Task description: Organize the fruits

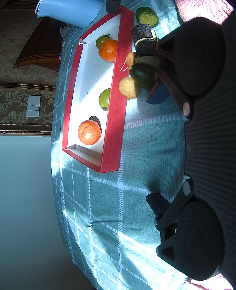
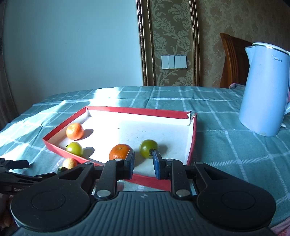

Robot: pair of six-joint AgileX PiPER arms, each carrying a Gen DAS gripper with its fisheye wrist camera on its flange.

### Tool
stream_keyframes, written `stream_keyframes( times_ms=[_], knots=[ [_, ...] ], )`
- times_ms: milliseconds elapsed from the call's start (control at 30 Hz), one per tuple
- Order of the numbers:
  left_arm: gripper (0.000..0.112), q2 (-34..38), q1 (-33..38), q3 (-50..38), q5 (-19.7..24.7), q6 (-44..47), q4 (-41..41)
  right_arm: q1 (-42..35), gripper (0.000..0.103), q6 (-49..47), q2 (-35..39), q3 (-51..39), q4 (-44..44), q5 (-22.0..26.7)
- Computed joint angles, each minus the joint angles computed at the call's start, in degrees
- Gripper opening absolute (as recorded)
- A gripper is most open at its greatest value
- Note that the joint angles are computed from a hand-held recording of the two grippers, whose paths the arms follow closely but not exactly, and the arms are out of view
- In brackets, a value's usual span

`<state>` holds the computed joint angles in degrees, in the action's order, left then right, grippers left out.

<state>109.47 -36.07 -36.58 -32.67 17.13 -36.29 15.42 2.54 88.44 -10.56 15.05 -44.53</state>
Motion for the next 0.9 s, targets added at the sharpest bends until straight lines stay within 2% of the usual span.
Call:
stream_keyframes(
  times_ms=[100,200,267,300,367,433,467,500,533,567,633,733,833,867,900],
  knots=[
    [0.103,0.0,0.0,0.0,0.0,0.0,0.0,3.5,0.022,-0.8,-2.6,3.7,3.2,-0.4],
    [0.103,0.0,0.0,0.0,0.0,0.0,0.0,1.6,0.022,4.7,-1.3,4.1,-3.0,1.6],
    [0.103,0.0,0.0,0.0,0.0,0.0,0.0,4.8,0.028,4.4,1.9,4.8,0.8,-3.1],
    [0.103,0.0,0.0,0.0,0.0,0.0,0.0,6.5,0.029,3.0,2.3,4.6,3.8,-3.7],
    [0.103,0.0,0.0,0.0,0.0,0.0,0.0,6.0,0.029,3.7,0.9,4.3,3.0,-1.5],
    [0.103,0.0,0.0,0.0,0.0,0.0,0.0,6.8,0.031,4.1,1.1,4.6,3.4,-2.0],
    [0.103,0.0,0.0,0.0,0.0,0.0,0.0,8.0,0.039,2.8,1.4,4.4,5.5,-2.2],
    [0.103,0.0,0.0,0.0,0.0,0.0,0.0,9.0,0.059,1.7,1.6,4.2,7.6,-2.2],
    [0.103,0.0,0.0,0.0,0.0,0.0,0.0,9.4,0.069,1.6,1.9,3.9,8.7,-2.0],
    [0.103,0.0,0.0,0.0,0.0,0.0,0.0,9.1,0.073,3.1,2.2,4.3,7.5,-3.0],
    [0.103,0.0,0.0,0.0,0.0,0.0,0.0,9.2,0.073,3.9,2.7,4.6,6.2,-4.2],
    [0.103,0.0,0.0,0.0,0.0,0.0,0.0,12.9,0.073,0.2,5.1,3.4,11.9,-5.3],
    [0.103,0.0,0.0,0.0,0.0,0.0,0.1,13.5,0.073,0.9,7.7,3.2,11.9,-6.8],
    [0.103,0.0,0.0,0.0,0.0,0.0,0.1,13.2,0.072,1.7,8.3,3.3,11.2,-7.4],
    [0.103,0.0,0.0,0.0,0.0,-0.1,0.1,13.0,0.065,2.5,9.0,3.5,10.8,-8.3]
  ],
)
